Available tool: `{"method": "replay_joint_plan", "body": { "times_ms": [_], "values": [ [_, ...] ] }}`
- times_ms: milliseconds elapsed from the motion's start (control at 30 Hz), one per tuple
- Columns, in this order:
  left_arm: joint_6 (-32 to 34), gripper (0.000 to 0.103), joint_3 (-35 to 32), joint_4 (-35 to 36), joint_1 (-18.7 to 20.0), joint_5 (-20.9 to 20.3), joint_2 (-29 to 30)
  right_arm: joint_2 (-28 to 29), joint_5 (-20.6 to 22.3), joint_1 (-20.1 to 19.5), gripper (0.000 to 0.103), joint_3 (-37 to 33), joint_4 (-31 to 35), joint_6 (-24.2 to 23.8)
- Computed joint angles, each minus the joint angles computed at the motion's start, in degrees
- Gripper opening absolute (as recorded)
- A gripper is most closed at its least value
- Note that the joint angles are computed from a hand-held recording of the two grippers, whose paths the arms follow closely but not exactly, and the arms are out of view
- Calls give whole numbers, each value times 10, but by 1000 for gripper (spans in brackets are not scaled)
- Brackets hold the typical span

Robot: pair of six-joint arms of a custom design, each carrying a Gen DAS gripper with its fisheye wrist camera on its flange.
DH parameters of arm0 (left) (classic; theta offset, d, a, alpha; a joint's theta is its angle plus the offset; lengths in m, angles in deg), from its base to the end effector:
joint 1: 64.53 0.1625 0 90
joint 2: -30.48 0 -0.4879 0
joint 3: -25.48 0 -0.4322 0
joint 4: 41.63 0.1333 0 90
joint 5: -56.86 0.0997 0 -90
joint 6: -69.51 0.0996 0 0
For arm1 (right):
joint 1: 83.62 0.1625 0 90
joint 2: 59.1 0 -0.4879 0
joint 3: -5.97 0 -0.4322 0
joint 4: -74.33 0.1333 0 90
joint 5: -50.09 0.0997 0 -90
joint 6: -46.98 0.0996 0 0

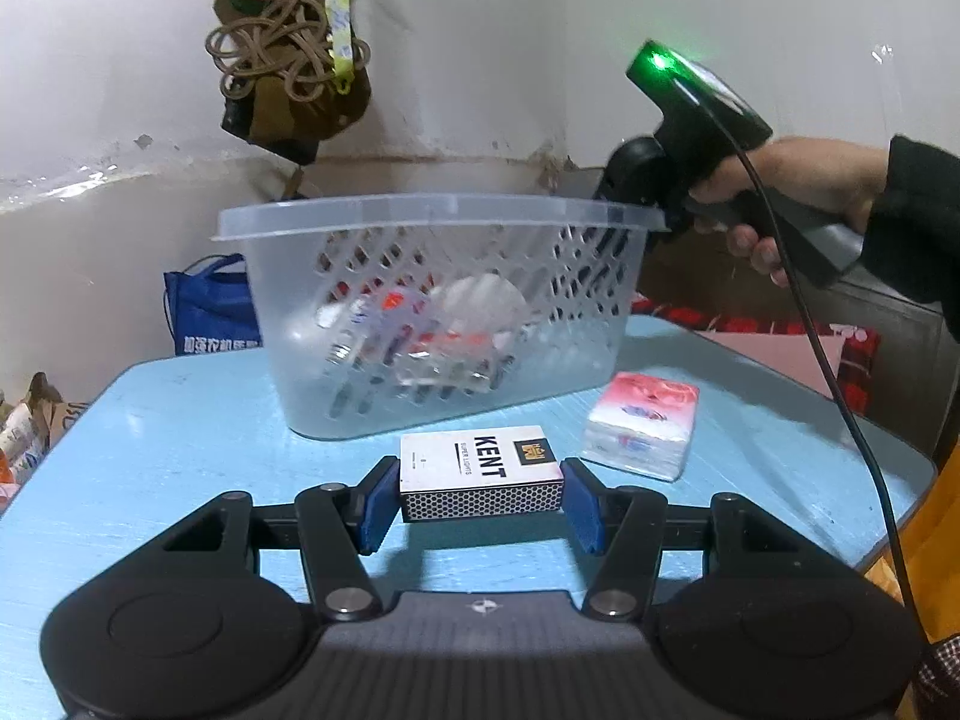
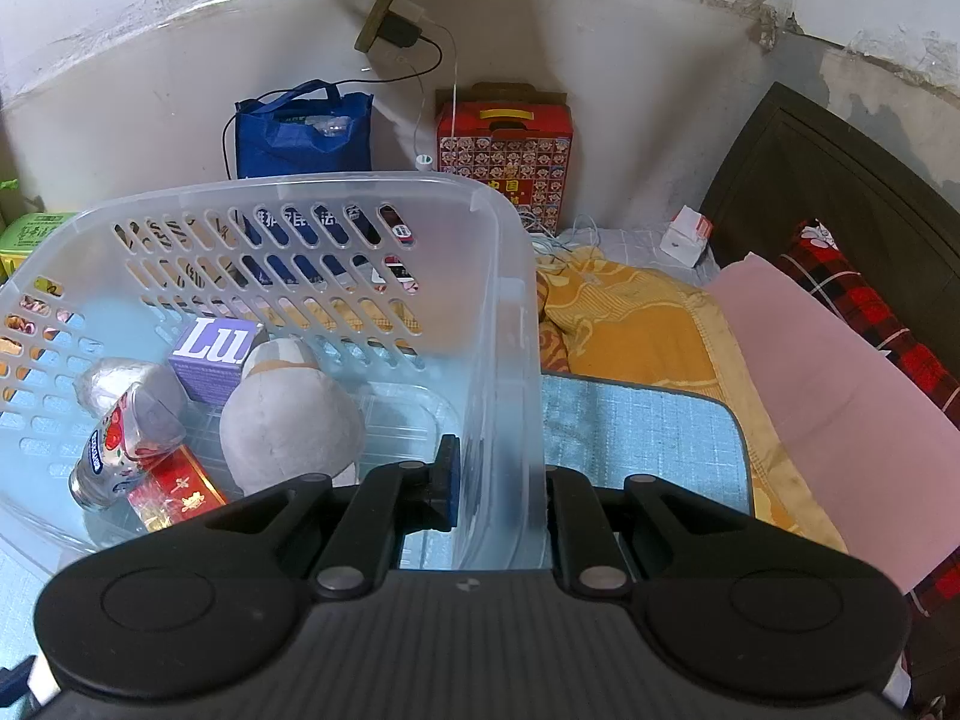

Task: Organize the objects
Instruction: 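Grasp the white KENT cigarette pack with the left tool, then lift the KENT pack over the basket and release it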

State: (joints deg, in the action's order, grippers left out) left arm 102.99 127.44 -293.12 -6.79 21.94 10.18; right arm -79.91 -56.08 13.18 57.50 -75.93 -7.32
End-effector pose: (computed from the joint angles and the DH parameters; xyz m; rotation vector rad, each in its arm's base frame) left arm -0.1353 -0.6171 -0.0078 0.3091 1.8870 -1.4564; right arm 0.2187 -0.9423 0.0810 1.2564 -2.3231 0.4859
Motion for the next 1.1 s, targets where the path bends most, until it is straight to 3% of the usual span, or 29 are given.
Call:
{"method": "replay_joint_plan", "body": {
  "times_ms": [167, 433, 667, 767, 867, 1100],
  "values": [
    [35, 61, 3, -43, -3, 1, 2, -1, 1, 0, 13, 1, -1, -2],
    [23, 61, 25, -55, -7, -5, -19, -1, 2, -1, 13, 3, -3, -5],
    [-15, 61, 64, -44, -28, -23, -84, -2, 3, -1, 13, 3, 1, -7],
    [7, 61, 55, -32, -33, -38, -108, -2, 4, -1, 13, 0, 6, -8],
    [42, 61, 19, 1, -30, -52, -129, -1, 3, -1, 13, -3, 11, -4],
    [13, 61, -89, 203, -4, -53, -150, 1, 2, 0, 13, -9, 22, 4]
  ]
}}
